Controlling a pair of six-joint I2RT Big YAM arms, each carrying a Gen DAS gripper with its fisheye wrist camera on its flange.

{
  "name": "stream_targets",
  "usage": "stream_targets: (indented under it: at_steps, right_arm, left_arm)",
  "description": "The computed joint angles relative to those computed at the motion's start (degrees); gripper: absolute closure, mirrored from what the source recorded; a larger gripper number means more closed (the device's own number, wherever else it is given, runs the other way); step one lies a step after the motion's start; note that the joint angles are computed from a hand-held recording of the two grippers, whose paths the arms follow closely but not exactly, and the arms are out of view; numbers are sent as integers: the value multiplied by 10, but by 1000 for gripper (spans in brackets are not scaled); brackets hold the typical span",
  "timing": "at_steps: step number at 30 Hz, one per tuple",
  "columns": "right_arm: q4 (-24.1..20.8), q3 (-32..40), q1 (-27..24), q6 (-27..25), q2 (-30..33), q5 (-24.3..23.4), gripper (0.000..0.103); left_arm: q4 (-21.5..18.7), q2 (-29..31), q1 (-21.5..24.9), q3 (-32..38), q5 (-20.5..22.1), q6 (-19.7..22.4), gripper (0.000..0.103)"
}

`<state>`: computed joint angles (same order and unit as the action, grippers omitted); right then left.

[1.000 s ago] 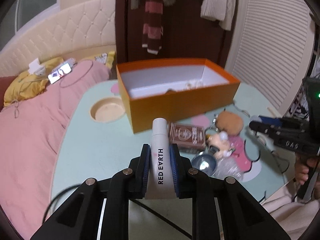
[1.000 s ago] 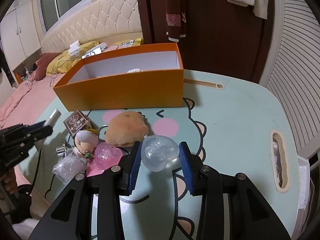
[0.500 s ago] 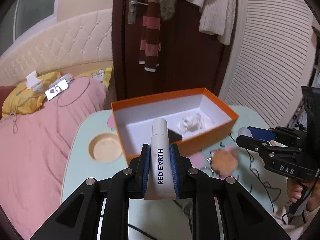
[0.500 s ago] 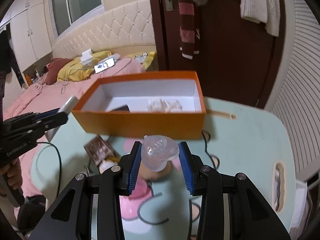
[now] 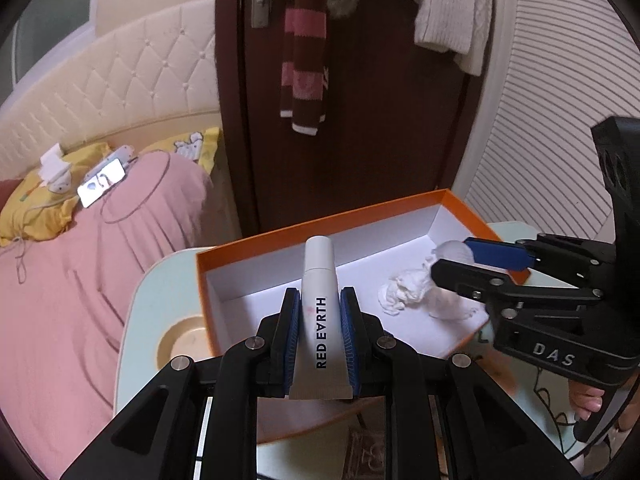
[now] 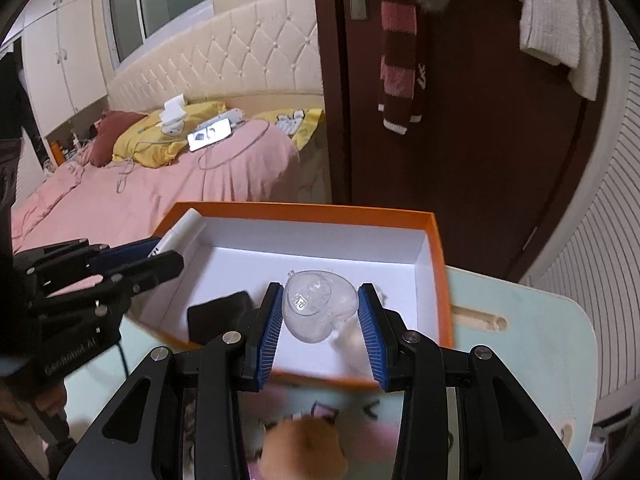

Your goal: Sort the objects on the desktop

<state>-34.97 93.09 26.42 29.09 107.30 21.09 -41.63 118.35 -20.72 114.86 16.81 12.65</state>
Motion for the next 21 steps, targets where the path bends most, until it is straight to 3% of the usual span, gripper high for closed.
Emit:
stream_targets:
  at_steps: [11, 13, 14, 15, 18, 21]
  right_arm:
    - [-31, 54, -21, 11, 50, -40, 63]
    - [-31, 54, -22, 17, 52, -36, 62]
    - [-31, 53, -22, 20, 52, -34, 62]
    - [-32, 53, -22, 21, 51, -32, 58]
    - [-30, 51, -19, 21, 49, -22, 42]
    - [-27, 49, -15, 21, 45, -6, 39]
  left_arm:
    - [-29, 36, -1, 42, -10, -14, 83]
    - [-25, 36, -1, 40, -14, -17, 72]
    - [-23, 36, -1, 39, -18, -18, 53]
    - [-11, 30, -1, 29, -20, -21, 43]
    - [5, 22, -1, 16, -23, -23, 39]
    - [6, 20, 0, 14, -21, -26, 39]
